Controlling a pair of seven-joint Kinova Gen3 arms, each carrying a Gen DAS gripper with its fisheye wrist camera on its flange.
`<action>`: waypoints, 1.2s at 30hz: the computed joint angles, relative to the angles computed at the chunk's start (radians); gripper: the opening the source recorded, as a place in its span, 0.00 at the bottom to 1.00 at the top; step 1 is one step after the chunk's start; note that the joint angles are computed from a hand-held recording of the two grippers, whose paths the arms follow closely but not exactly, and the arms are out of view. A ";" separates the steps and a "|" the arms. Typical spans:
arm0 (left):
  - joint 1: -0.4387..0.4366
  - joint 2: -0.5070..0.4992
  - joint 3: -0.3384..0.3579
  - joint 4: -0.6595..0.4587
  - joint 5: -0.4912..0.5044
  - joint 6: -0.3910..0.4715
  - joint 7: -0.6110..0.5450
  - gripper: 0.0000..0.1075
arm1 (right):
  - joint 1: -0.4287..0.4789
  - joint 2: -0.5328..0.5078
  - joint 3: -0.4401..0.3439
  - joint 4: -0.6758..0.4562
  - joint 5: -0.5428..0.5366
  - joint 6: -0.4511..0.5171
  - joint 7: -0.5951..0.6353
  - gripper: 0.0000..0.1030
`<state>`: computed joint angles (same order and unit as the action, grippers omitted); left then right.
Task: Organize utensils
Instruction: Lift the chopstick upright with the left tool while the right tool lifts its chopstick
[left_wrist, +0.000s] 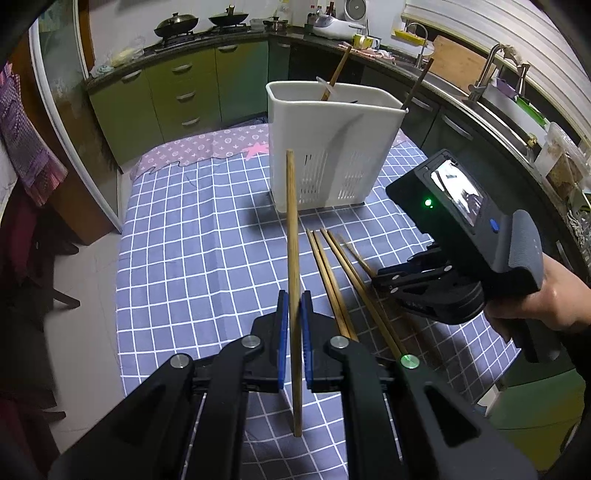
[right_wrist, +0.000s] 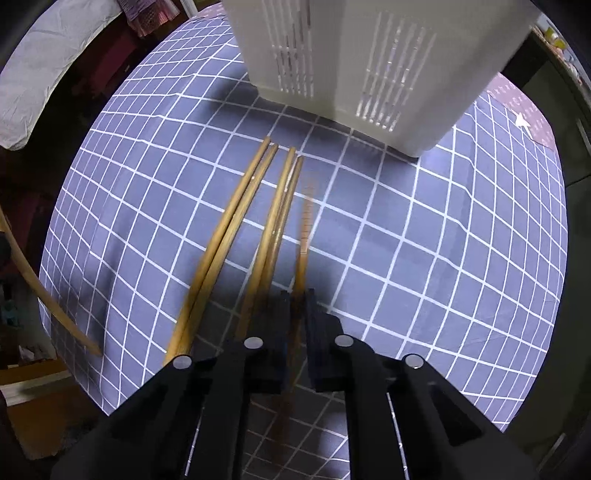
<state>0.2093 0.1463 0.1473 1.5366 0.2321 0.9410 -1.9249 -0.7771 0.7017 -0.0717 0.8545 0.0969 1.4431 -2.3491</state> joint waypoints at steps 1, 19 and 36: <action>-0.003 -0.004 0.000 0.005 0.005 -0.005 -0.007 0.07 | -0.003 -0.013 0.002 0.020 0.005 -0.019 -0.005 0.07; -0.036 -0.079 -0.016 0.074 0.089 -0.045 -0.118 0.07 | -0.093 -0.331 -0.033 0.365 0.190 -0.268 -0.186 0.07; -0.050 -0.139 -0.039 0.113 0.148 -0.037 -0.193 0.07 | -0.108 -0.457 -0.117 0.489 0.321 -0.286 -0.334 0.07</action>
<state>0.1597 0.0076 0.1088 1.6498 0.3803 0.9043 -2.1183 -0.8855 0.2450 -0.1886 1.3432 0.4175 1.1571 -2.6835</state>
